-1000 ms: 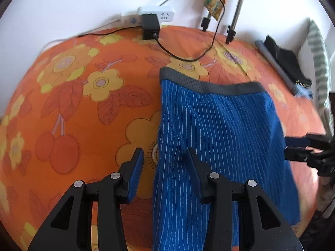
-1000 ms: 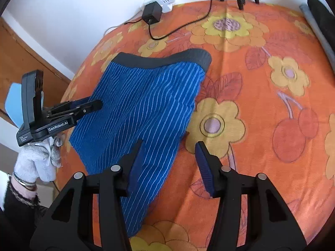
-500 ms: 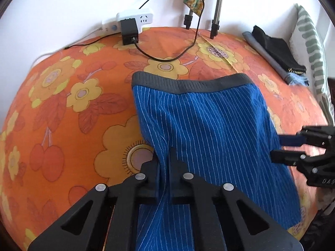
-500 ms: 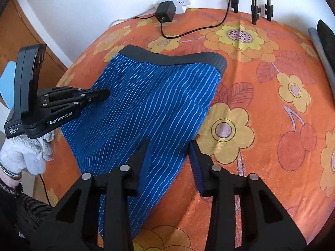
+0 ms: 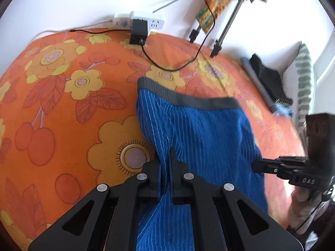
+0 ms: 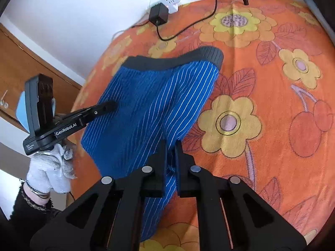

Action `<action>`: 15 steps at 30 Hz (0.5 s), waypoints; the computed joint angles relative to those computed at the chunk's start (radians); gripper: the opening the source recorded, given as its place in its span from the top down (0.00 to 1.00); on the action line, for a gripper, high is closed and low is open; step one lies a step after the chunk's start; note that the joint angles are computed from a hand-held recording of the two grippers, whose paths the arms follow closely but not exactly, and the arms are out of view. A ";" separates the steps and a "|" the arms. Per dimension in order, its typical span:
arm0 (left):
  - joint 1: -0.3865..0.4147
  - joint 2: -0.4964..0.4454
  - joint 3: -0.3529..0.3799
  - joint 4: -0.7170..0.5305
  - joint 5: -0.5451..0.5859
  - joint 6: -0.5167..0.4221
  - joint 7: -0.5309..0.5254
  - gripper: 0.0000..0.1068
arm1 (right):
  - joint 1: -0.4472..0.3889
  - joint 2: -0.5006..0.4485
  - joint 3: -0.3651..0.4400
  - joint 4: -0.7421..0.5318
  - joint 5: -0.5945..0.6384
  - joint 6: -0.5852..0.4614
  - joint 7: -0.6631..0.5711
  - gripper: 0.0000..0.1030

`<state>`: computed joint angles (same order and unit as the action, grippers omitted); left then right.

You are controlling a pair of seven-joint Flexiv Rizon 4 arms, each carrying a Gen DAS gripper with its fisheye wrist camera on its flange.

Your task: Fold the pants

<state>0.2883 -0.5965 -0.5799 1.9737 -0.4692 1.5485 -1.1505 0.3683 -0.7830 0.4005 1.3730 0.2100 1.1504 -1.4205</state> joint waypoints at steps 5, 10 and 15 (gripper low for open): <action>0.157 -0.025 -0.189 0.043 -0.004 0.055 -0.001 0.96 | -0.035 0.016 0.038 0.013 0.050 0.043 -0.030 0.94; 0.116 -0.009 -0.120 0.032 0.069 0.044 -0.045 0.96 | -0.035 0.025 0.026 0.021 0.056 0.061 -0.020 0.94; 0.151 -0.022 -0.167 0.040 0.088 0.048 -0.038 0.96 | -0.036 0.014 0.027 0.008 0.049 0.048 -0.010 0.94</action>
<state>0.4398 -0.6189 -0.7468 2.0140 -0.3808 1.5965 -1.1887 0.3320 -0.7691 0.4278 1.3813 0.2593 1.1986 -1.4306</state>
